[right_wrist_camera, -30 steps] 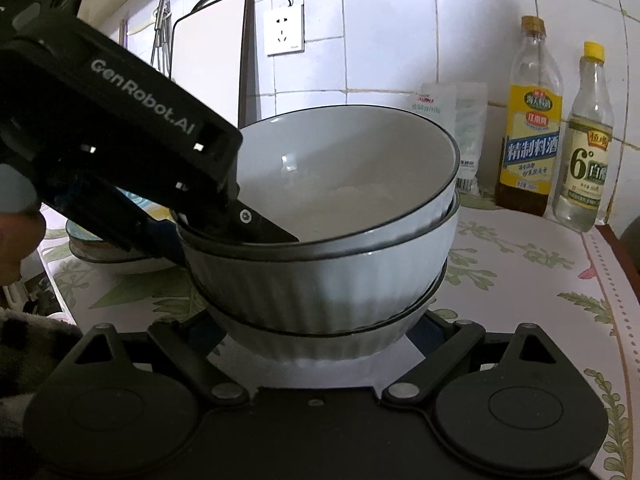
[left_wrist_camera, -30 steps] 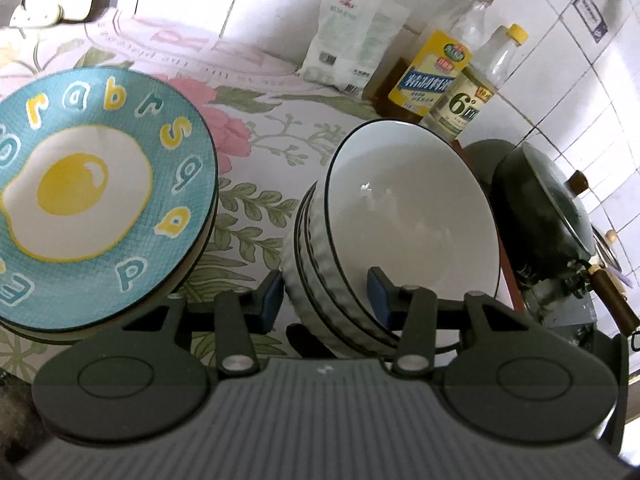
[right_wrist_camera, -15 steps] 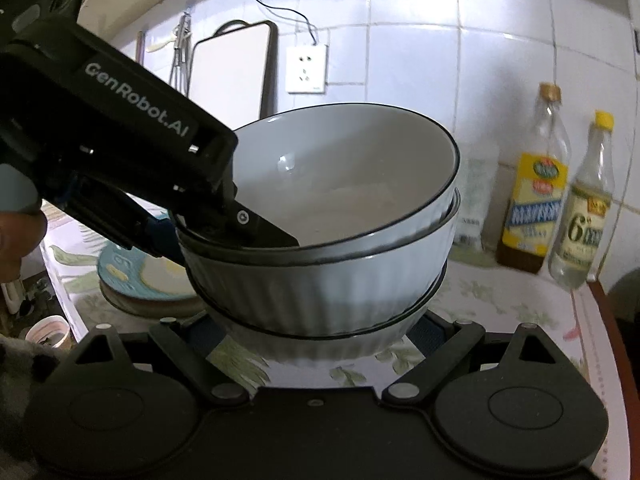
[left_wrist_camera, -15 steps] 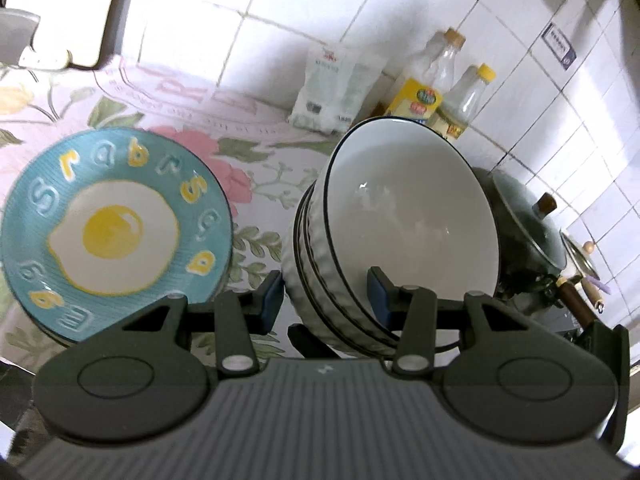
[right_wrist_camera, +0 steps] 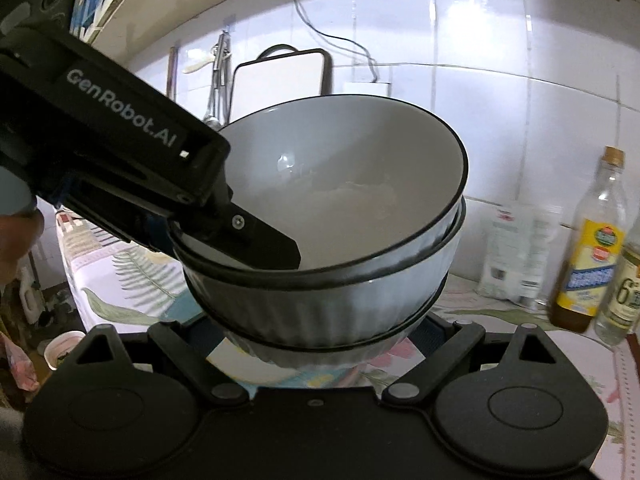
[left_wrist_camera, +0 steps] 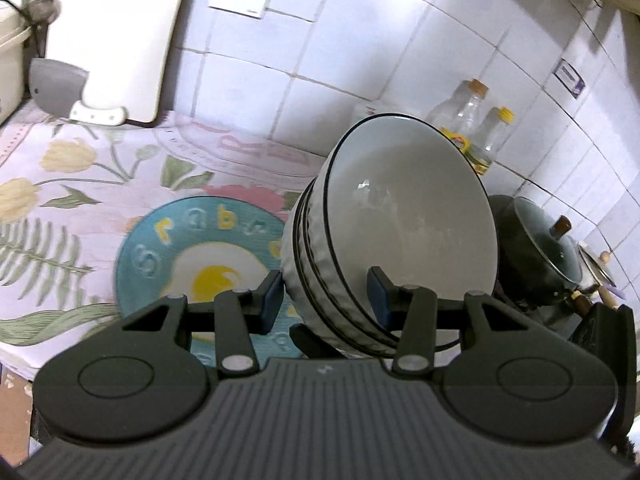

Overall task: Organize plates and bowls
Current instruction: 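Carry the bowl stack with both grippers over the blue egg plate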

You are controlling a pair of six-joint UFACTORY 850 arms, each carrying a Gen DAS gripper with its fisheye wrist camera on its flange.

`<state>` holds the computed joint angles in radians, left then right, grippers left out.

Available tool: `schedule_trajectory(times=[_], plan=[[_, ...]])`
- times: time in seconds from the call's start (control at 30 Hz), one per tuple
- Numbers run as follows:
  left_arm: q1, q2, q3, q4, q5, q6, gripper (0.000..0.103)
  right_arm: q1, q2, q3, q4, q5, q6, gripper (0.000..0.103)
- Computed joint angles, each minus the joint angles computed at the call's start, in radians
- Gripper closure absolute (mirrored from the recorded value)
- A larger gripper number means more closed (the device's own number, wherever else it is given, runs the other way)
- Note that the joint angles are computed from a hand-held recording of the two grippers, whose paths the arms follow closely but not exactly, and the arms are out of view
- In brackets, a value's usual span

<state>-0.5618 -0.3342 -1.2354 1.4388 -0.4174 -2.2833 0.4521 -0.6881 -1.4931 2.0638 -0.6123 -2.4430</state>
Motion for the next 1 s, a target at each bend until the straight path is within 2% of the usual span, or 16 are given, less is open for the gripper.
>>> schedule_trajectory(times=[0.4, 0.5, 0.63, 1.0], plan=[[0.068, 0.073, 0.134, 0.127, 0.050, -0.185, 0.059, 0.072, -0.047, -0.063, -0.074, 0.066, 0.080, 0.007], [0.092, 0.067, 0.142, 0.145, 0.076, -0.215, 0.059, 0.080, -0.072, -0.103, -0.146, 0.088, 0.149, 0.007], [0.141, 0.051, 0.145, 0.197, 0.150, -0.292, 0.059, 0.092, -0.104, -0.144, -0.177, 0.119, 0.201, 0.007], [0.192, -0.007, 0.131, 0.254, 0.228, -0.344, 0.059, 0.110, -0.173, -0.225, -0.328, 0.185, 0.403, 0.007]])
